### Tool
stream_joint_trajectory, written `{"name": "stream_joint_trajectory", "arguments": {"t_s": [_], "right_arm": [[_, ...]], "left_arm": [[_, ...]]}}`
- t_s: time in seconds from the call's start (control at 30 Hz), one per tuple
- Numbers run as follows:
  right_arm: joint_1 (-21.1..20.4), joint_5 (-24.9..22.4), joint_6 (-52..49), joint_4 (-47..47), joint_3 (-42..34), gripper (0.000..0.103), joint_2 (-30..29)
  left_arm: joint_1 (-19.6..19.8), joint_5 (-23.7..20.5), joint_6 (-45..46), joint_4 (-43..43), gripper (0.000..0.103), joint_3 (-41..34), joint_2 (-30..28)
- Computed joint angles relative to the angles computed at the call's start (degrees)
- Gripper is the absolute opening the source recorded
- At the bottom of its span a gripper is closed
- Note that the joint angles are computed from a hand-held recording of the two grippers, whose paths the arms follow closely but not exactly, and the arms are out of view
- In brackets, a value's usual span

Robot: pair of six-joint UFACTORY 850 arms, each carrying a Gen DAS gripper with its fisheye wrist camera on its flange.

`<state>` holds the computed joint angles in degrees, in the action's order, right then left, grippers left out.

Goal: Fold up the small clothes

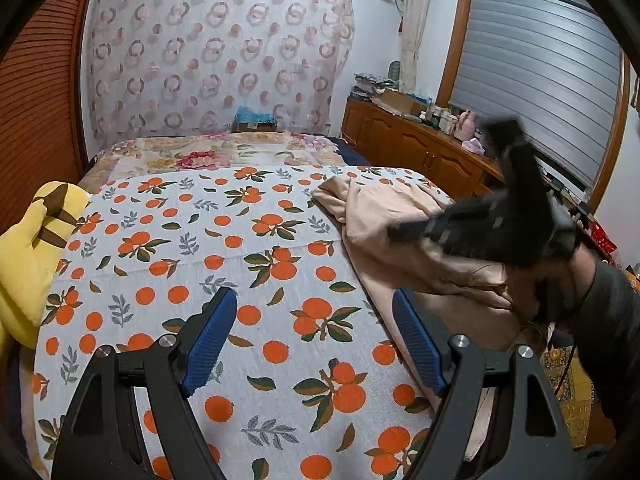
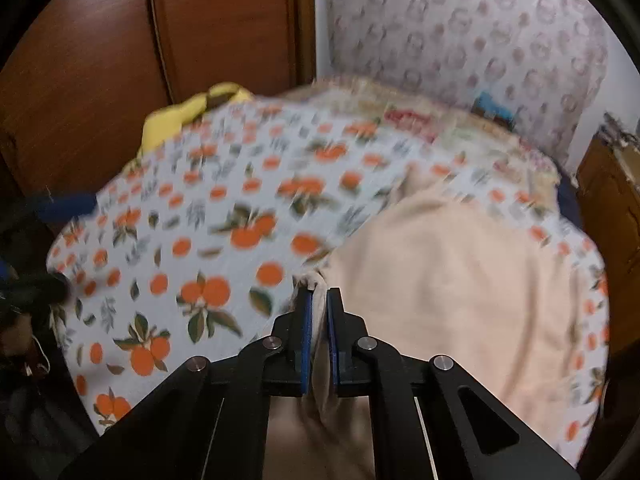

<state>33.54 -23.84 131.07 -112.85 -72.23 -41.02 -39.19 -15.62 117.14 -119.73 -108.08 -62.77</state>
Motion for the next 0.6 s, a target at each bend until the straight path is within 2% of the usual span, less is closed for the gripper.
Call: {"name": "stream_joint_trajectory", "arguments": {"t_s": [0.07,0.17,0.27,0.43,0.53,0.57,0.6], "right_arm": [[-0.45,-3.97,-2.51,4.27,2.42,0.005,2.55],[-2.68,-6.22,-1.13,5.36,5.3,0.004,6.47],[-4.55,-11.37,-7.9,12.4,5.3,0.004,8.2],[-8.62,-14.28,-13.19,23.35,1.65,0.004,6.77],[-9.82,-18.47,-20.15,31.46,-2.16,0.005,3.57],[-10.31,-17.96,-20.3,32.39,-2.24,0.008,3.25],[-10.46,-17.68,-20.11,32.93,-2.17,0.02,3.14]], "left_arm": [[-0.02,-0.05,-0.77,0.76,0.081,-0.07,-0.07],[-0.09,-0.07,-1.38,1.61,0.081,-0.22,-0.17],[-0.1,-0.13,-1.51,1.52,0.081,-0.25,-0.2],[-0.28,0.37,-2.97,2.98,0.081,-0.86,-0.73],[-0.38,0.63,-4.86,5.03,0.081,-1.29,-1.08],[-0.37,0.6,-5.11,5.41,0.081,-1.32,-1.1],[-0.37,0.54,-5.27,5.66,0.081,-1.33,-1.1]]}}
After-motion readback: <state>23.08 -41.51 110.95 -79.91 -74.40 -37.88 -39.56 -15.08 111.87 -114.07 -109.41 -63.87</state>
